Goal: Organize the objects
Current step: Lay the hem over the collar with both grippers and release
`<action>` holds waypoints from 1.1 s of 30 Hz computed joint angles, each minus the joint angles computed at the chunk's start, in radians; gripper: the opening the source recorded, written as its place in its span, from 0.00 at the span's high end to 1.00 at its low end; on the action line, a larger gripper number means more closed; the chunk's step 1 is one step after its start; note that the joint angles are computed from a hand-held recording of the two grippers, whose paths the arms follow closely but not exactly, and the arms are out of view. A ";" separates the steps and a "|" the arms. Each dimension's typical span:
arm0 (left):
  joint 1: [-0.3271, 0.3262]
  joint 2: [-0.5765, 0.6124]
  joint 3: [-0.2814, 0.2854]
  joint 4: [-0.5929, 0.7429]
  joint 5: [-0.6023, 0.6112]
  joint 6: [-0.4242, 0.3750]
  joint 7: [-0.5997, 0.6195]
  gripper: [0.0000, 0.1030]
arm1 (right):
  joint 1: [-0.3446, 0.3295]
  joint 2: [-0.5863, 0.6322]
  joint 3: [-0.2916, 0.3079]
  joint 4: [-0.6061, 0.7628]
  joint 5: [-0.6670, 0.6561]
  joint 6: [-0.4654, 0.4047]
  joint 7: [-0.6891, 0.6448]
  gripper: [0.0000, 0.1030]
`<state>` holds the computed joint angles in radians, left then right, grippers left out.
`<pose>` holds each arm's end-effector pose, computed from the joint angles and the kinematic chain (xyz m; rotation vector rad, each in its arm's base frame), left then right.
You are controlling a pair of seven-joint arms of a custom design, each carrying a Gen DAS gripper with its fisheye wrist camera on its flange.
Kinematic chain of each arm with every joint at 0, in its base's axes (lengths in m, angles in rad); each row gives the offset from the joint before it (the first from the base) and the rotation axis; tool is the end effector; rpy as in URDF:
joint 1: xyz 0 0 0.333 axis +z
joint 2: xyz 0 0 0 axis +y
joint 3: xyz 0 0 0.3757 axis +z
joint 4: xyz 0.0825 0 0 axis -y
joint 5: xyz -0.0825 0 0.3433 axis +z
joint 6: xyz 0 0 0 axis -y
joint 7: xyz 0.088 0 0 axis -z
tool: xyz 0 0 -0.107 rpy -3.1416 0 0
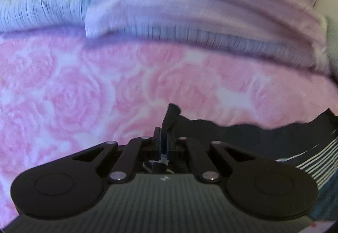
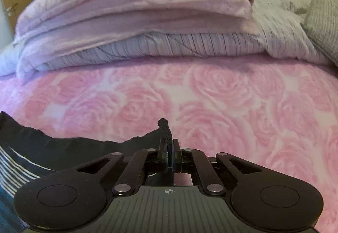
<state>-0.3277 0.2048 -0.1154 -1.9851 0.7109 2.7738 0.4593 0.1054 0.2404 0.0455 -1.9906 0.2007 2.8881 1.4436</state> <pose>0.5419 -0.2826 0.5041 -1.9296 1.7730 -0.7573 0.6206 0.0799 0.5010 -1.8842 1.7118 -0.4879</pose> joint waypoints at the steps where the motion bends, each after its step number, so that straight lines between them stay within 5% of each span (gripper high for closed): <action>1: 0.003 0.013 -0.009 0.009 -0.026 -0.031 0.028 0.94 | 0.017 0.015 -0.027 0.025 -0.036 -0.074 0.041 1.00; 3: -0.011 0.010 0.004 0.012 -0.001 -0.058 -0.005 0.84 | 0.054 0.022 -0.076 0.037 -0.123 -0.123 0.137 0.94; 4: -0.013 -0.001 0.005 0.008 0.001 -0.068 -0.026 0.78 | 0.072 0.011 -0.098 0.029 -0.171 -0.112 0.190 0.84; 6: -0.014 -0.044 0.001 -0.014 0.011 -0.087 -0.076 0.77 | 0.146 -0.033 -0.180 0.001 -0.378 -0.098 0.375 0.64; 8: -0.010 -0.105 -0.025 -0.044 0.015 -0.108 -0.092 0.78 | 0.186 -0.094 -0.218 -0.052 -0.564 -0.060 0.521 0.59; 10: -0.007 -0.173 -0.068 -0.084 0.005 -0.115 -0.052 0.78 | 0.184 -0.175 -0.183 -0.132 -0.492 -0.019 0.426 0.59; 13: -0.013 -0.252 -0.131 -0.162 -0.141 -0.064 0.103 0.77 | 0.150 -0.290 -0.055 -0.245 -0.124 -0.054 0.065 0.60; 15: -0.029 -0.292 -0.166 -0.213 -0.229 -0.101 0.197 0.77 | 0.164 -0.356 -0.027 -0.318 -0.069 -0.085 -0.011 0.60; 17: -0.031 -0.322 -0.199 -0.253 -0.245 -0.190 0.192 0.77 | 0.139 -0.409 0.008 -0.389 -0.157 -0.130 0.049 0.60; 20: -0.021 -0.394 -0.211 -0.344 -0.302 -0.168 0.129 0.74 | 0.141 -0.475 -0.021 -0.497 -0.137 -0.105 0.036 0.60; 24: -0.022 -0.425 -0.239 -0.298 -0.355 -0.336 0.159 0.82 | 0.097 -0.523 -0.013 -0.484 -0.177 -0.189 0.062 0.60; 26: -0.018 -0.450 -0.254 -0.298 -0.352 -0.339 0.125 0.83 | 0.062 -0.553 0.026 -0.474 -0.248 -0.209 0.137 0.60; 28: -0.017 -0.454 -0.269 -0.293 -0.348 -0.338 0.099 0.80 | 0.096 -0.573 0.005 -0.479 -0.207 -0.208 0.124 0.59; 33: -0.049 -0.364 -0.273 -0.175 -0.434 -0.522 0.091 0.80 | 0.072 -0.535 0.052 -0.402 -0.262 -0.434 0.273 0.59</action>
<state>-0.3769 -0.1589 -0.3887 -2.1604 0.2765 2.2518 0.5501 0.1777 -0.2944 0.0973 -2.3928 -0.0614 2.4538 1.7163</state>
